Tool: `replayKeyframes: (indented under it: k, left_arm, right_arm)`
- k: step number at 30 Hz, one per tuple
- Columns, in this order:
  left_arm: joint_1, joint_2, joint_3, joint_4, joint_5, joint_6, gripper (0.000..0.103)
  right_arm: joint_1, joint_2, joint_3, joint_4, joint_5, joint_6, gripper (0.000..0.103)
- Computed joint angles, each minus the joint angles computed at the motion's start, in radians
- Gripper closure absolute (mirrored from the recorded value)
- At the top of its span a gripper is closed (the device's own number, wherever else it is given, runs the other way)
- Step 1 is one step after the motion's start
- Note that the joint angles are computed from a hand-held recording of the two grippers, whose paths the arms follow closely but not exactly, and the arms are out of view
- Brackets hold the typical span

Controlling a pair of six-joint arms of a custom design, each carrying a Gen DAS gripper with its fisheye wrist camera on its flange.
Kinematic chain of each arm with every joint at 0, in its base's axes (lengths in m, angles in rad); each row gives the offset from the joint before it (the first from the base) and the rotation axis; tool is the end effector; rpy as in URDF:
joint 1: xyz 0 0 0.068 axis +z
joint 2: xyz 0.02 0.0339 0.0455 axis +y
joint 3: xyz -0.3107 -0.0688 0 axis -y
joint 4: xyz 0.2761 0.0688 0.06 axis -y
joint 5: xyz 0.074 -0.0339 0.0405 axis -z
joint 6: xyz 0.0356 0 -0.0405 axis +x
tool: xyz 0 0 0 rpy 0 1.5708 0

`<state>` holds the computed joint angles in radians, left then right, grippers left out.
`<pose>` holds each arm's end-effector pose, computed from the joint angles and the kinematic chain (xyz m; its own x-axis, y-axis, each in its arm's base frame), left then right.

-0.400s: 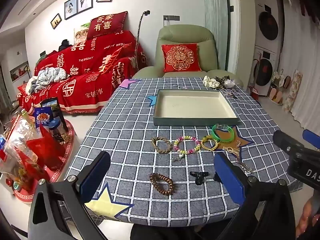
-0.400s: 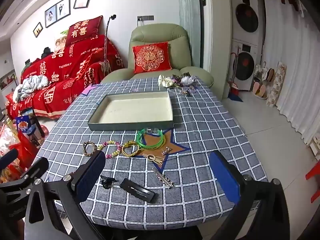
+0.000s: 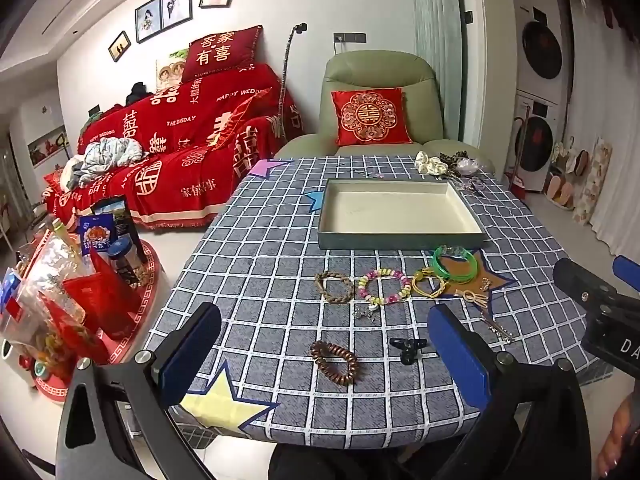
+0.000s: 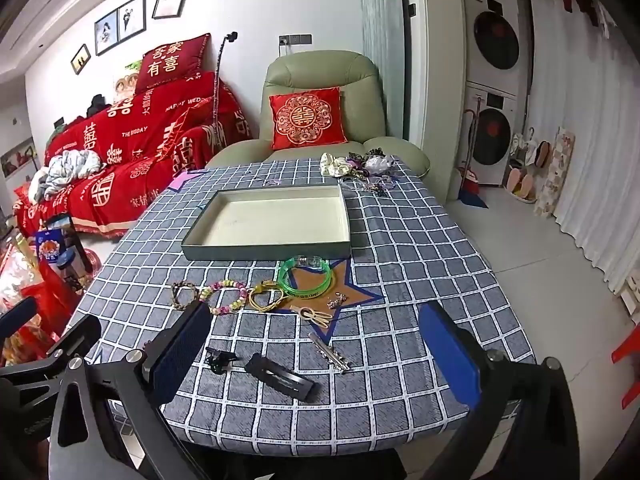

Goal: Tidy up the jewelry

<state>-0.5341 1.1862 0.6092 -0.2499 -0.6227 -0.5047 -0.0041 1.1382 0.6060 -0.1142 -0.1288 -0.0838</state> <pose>0.2148 -0.1029 0.2254 -0.5900 -0.1074 -0.8002 -0.2418 0.9691 0.0482 0.2454 0.0036 0.2413 -0.5920 -0.0806 -0.8019 -0.1485 0.9889 0.0103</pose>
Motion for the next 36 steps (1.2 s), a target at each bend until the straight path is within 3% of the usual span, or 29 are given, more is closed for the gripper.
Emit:
replayKeyframes:
  k: [36]
  left_arm:
    - [0.002,0.033,-0.003,0.020,0.003,-0.003,0.000]
  right_arm:
    - [-0.010,0.022,-0.009,0.012,-0.013,0.000,0.000]
